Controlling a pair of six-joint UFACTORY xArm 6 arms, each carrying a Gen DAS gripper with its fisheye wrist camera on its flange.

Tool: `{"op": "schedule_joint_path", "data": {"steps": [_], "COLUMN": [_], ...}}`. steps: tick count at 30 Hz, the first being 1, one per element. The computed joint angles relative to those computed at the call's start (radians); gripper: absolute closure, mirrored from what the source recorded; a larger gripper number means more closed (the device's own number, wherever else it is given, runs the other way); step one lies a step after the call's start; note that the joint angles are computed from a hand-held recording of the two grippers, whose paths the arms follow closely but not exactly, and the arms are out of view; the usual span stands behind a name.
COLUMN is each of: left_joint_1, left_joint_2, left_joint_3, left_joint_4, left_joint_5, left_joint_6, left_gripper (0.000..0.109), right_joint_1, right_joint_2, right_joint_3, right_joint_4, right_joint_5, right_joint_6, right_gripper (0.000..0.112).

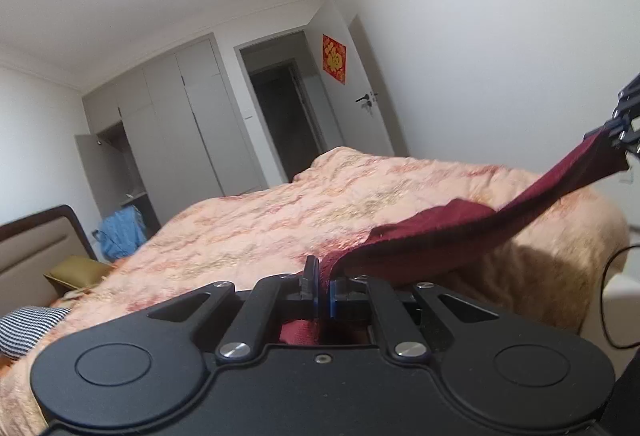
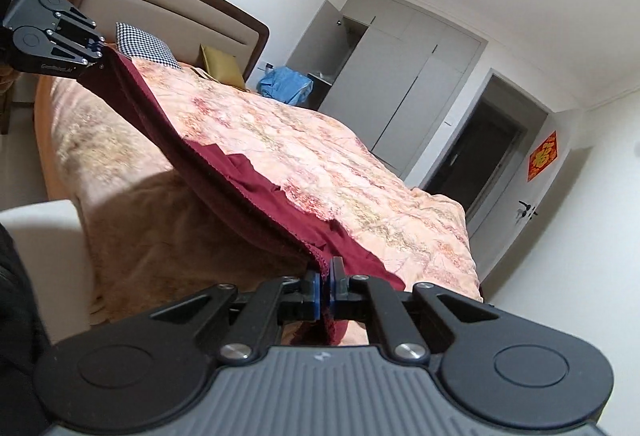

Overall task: Fold small clothes
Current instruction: 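Lift the sweater hem high with both grippers and carry it over the collar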

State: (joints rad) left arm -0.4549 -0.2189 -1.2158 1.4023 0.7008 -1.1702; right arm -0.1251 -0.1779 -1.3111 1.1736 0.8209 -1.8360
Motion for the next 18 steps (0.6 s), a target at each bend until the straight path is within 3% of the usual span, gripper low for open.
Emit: {"op": "schedule_joint_path", "data": {"steps": [2,4,7,11,13,18], "left_joint_1": [0.017,0.036,0.079,0.175,0.22,0.31], "left_joint_2": [0.006,0.033,0.096,0.228,0.313,0.602], "left_joint_3": [-0.02,-0.058,-0.141,-0.312,-0.419,-0.792], "left_joint_4": [-0.037,-0.045,-0.049,-0.182,-0.27,-0.567], "left_joint_5": [-0.021,-0.024,-0.031,-0.117,-0.147,-0.151], "left_joint_6": [0.019,0.044,0.112,0.261,0.382,0.741], "left_gripper": [0.104,0.104,0.102,0.101,0.101,0.099], "right_joint_1": [-0.017,-0.007,0.025,0.079,0.117,0.186], "right_joint_2": [0.003,0.02,0.087,0.221,0.331,0.727], "right_joint_3": [-0.029,-0.059,-0.145,-0.302,-0.434,-0.953], "right_joint_4": [-0.002,0.002,-0.004,-0.037,-0.088,-0.295], "right_joint_5": [0.053,0.046,0.015,-0.052,-0.088,-0.087], "right_joint_6": [0.009,0.022,0.023,-0.016,0.003,0.207], "right_gripper": [0.108,0.108,0.107,0.107,0.107,0.107]}}
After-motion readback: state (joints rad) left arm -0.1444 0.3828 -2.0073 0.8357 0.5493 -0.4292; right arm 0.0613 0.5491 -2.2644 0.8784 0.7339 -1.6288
